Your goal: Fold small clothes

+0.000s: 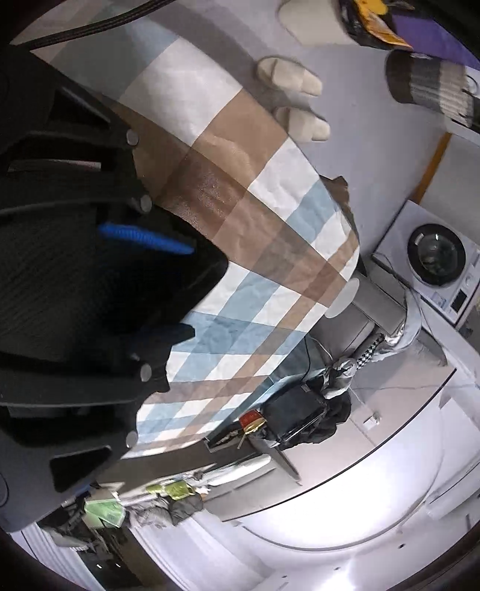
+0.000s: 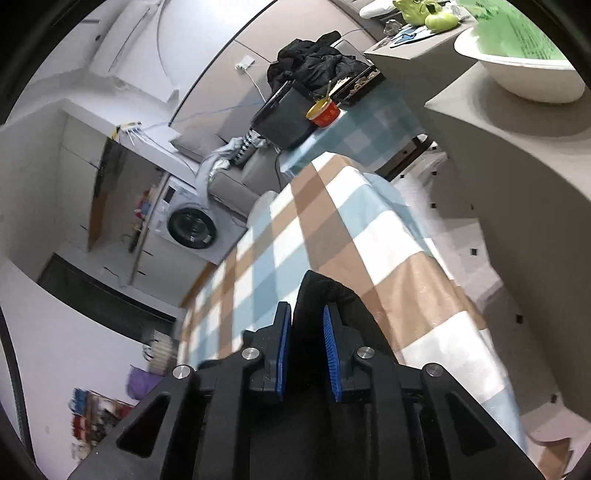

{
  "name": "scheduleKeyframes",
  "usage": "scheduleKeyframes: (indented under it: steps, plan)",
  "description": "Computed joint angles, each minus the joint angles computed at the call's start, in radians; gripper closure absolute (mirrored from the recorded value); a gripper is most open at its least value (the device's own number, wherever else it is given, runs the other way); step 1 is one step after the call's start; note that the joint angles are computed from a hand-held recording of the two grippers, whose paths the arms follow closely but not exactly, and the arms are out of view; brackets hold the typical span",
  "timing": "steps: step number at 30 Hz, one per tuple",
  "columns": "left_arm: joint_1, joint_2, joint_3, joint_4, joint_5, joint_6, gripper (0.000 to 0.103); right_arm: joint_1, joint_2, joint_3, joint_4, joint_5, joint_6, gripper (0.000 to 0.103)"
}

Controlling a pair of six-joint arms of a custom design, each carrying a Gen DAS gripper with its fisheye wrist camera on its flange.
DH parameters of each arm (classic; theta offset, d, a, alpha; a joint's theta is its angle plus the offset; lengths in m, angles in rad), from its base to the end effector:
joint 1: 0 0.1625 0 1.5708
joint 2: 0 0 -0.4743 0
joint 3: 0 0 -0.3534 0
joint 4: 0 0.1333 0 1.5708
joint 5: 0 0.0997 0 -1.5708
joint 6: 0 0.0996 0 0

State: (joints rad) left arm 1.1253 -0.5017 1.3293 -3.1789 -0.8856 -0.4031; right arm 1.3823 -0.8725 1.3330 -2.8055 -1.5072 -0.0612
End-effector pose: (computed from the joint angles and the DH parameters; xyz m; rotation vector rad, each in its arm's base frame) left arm -0.1590 -0.7885 0.1457 -0.3166 2.5301 -1.3162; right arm -0.0057 -0.7750 0.3674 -0.1457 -2.8718 1.1744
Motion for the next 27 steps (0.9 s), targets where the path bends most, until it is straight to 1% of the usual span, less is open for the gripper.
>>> scheduleKeyframes:
  steps: [1, 3, 4, 6, 8, 11, 13, 15, 16, 18, 20, 22, 23, 24, 25, 27]
  plan:
    - [-0.003, 0.0, -0.001, 0.016, 0.005, 0.002, 0.067, 0.006, -0.003, 0.006, 0.004, -0.019, -0.023, 0.081]
    - [-0.007, 0.001, -0.001, 0.047, -0.009, 0.018, 0.067, 0.017, -0.005, 0.012, 0.013, -0.054, -0.054, 0.081]
    - [-0.011, 0.006, -0.006, 0.059, -0.016, 0.043, 0.066, 0.021, -0.003, 0.012, 0.019, -0.059, -0.069, 0.081]
    - [-0.022, 0.019, -0.022, 0.093, 0.006, 0.084, 0.065, 0.039, 0.009, 0.008, 0.002, -0.116, -0.107, 0.081]
    - [-0.031, 0.024, -0.031, 0.148, 0.033, 0.098, 0.064, 0.055, 0.021, -0.007, 0.026, -0.165, -0.146, 0.081]
    - [-0.043, 0.006, 0.006, 0.203, 0.063, 0.096, 0.064, 0.07, 0.024, -0.013, 0.087, -0.237, -0.189, 0.074]
    - [-0.056, -0.017, 0.066, 0.195, 0.096, 0.099, 0.062, 0.073, 0.011, 0.018, 0.092, -0.272, -0.224, 0.062]
    - [-0.069, -0.045, 0.139, 0.182, 0.116, 0.088, 0.053, 0.073, -0.012, 0.067, 0.074, -0.291, -0.262, 0.06]
    - [-0.076, -0.058, 0.172, 0.181, 0.121, 0.077, 0.052, 0.071, -0.024, 0.095, 0.068, -0.294, -0.276, 0.06]
    - [-0.092, -0.088, 0.249, 0.172, 0.127, 0.044, 0.051, 0.072, -0.054, 0.157, 0.053, -0.309, -0.292, 0.059]
    - [-0.105, -0.106, 0.303, 0.166, 0.122, 0.027, 0.051, 0.076, -0.085, 0.229, 0.013, -0.314, -0.313, 0.059]
    - [-0.128, -0.12, 0.367, 0.143, 0.13, 0.014, 0.051, 0.089, -0.116, 0.31, -0.039, -0.329, -0.357, 0.059]
    - [-0.139, -0.125, 0.394, 0.129, 0.136, 0.006, 0.051, 0.096, -0.135, 0.362, -0.087, -0.331, -0.389, 0.059]
    - [-0.155, -0.127, 0.427, 0.108, 0.149, -0.001, 0.05, 0.101, -0.148, 0.399, -0.119, -0.329, -0.407, 0.058]
    - [-0.165, -0.127, 0.448, 0.095, 0.152, -0.006, 0.05, 0.107, -0.164, 0.443, -0.145, -0.326, -0.428, 0.055]
    - [-0.19, -0.129, 0.492, 0.078, 0.165, -0.032, 0.05, 0.112, -0.194, 0.521, -0.183, -0.303, -0.459, 0.053]
